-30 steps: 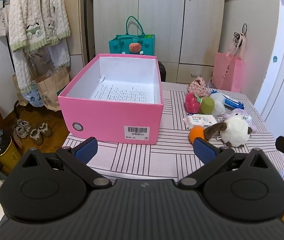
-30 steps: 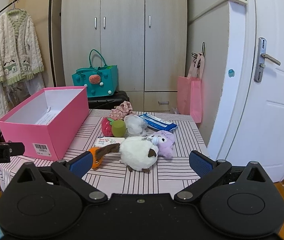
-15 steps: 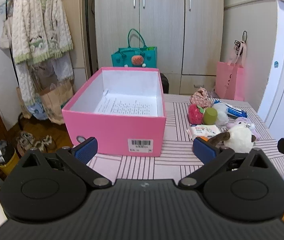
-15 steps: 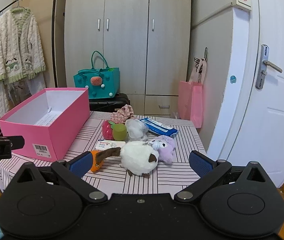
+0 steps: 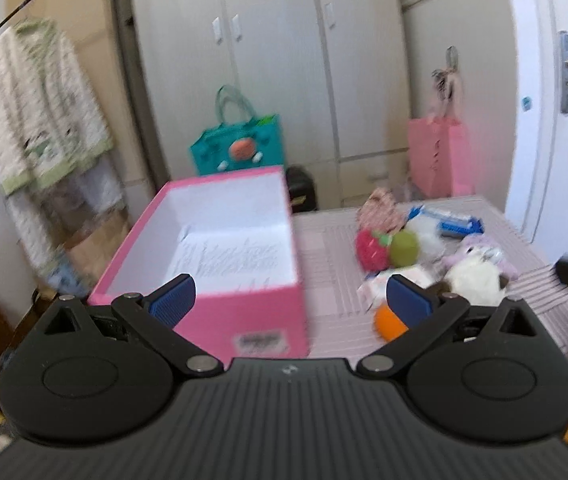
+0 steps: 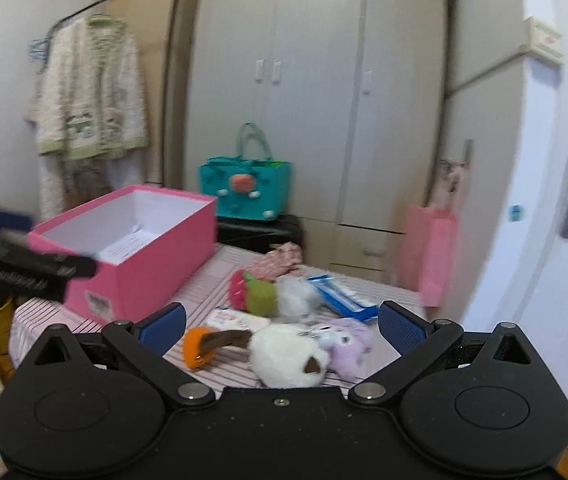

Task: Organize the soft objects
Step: 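Reach the left tool to the white fluffy plush and close on it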

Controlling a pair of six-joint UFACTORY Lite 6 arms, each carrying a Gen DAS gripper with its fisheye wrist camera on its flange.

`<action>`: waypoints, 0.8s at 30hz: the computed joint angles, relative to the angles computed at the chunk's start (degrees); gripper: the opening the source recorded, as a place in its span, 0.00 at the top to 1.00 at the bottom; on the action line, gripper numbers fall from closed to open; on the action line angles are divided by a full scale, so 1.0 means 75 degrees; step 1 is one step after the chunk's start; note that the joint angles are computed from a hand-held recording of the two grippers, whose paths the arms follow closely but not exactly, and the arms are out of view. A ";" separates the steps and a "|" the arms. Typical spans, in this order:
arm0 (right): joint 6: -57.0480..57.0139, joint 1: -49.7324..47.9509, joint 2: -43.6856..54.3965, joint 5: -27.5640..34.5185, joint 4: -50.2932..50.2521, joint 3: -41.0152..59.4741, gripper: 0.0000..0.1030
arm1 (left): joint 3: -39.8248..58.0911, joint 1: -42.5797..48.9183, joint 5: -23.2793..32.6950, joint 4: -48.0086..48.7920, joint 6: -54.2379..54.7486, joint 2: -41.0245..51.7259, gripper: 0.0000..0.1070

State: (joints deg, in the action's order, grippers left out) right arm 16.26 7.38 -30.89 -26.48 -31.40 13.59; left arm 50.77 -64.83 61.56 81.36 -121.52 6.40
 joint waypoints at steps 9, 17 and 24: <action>-0.1000 -0.0760 0.4807 -0.3074 0.0505 0.1206 0.00 | 0.1501 0.0955 -0.1902 0.1661 -0.0482 0.1831 0.04; -0.1639 -0.0921 0.6614 -0.4160 0.0454 0.2075 0.01 | 0.2086 0.2054 -0.4734 0.4959 -0.2529 0.2570 0.04; -0.0383 -0.1115 0.8052 -0.3703 -0.0512 0.3456 0.10 | 0.3653 0.2538 -0.5458 0.5483 -0.2434 0.4111 0.08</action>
